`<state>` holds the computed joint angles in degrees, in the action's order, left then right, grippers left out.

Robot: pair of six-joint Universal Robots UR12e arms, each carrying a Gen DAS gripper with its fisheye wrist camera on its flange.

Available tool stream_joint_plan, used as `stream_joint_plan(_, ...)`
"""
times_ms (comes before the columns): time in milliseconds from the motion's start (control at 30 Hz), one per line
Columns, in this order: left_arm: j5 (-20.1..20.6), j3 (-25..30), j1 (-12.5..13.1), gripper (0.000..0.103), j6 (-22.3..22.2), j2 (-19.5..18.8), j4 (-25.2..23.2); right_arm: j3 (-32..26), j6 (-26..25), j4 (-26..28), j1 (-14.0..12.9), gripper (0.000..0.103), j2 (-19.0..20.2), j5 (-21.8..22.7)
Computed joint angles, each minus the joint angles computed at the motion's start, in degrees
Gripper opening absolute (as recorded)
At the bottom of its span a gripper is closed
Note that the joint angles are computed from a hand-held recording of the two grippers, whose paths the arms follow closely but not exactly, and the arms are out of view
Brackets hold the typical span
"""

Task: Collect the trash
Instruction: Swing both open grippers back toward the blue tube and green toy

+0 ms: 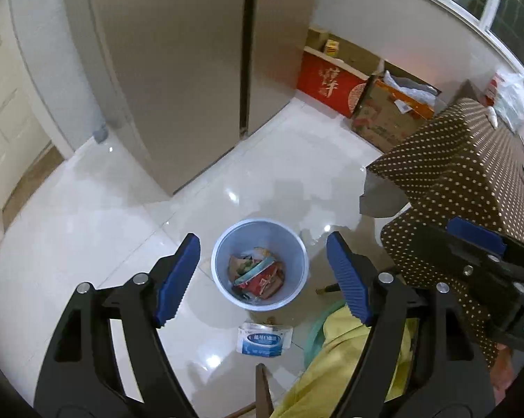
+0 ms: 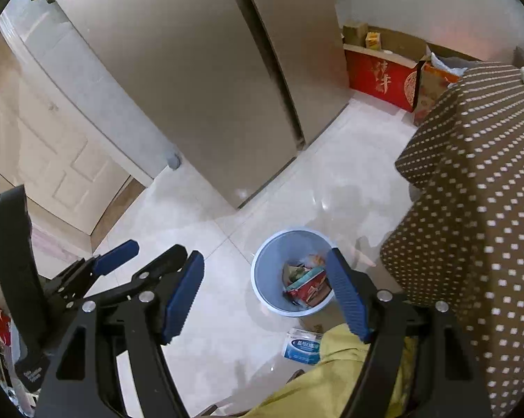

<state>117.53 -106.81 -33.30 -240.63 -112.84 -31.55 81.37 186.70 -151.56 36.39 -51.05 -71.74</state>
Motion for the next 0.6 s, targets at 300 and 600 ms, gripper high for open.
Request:
stream_joint_plan(300, -0.12, 5.95, -1.59, 0.076, 7.98, -3.00, 2.41, 5.19, 2.23, -5.49, -2.90, 0.071, -3.79, -1.60)
stream_joint_plan(600, -1.85, 14.15, -3.14, 0.077, 16.75, -7.67, 4.10, 10.79, 6.69, -10.57, -7.35, 0.072, -7.48, -4.47)
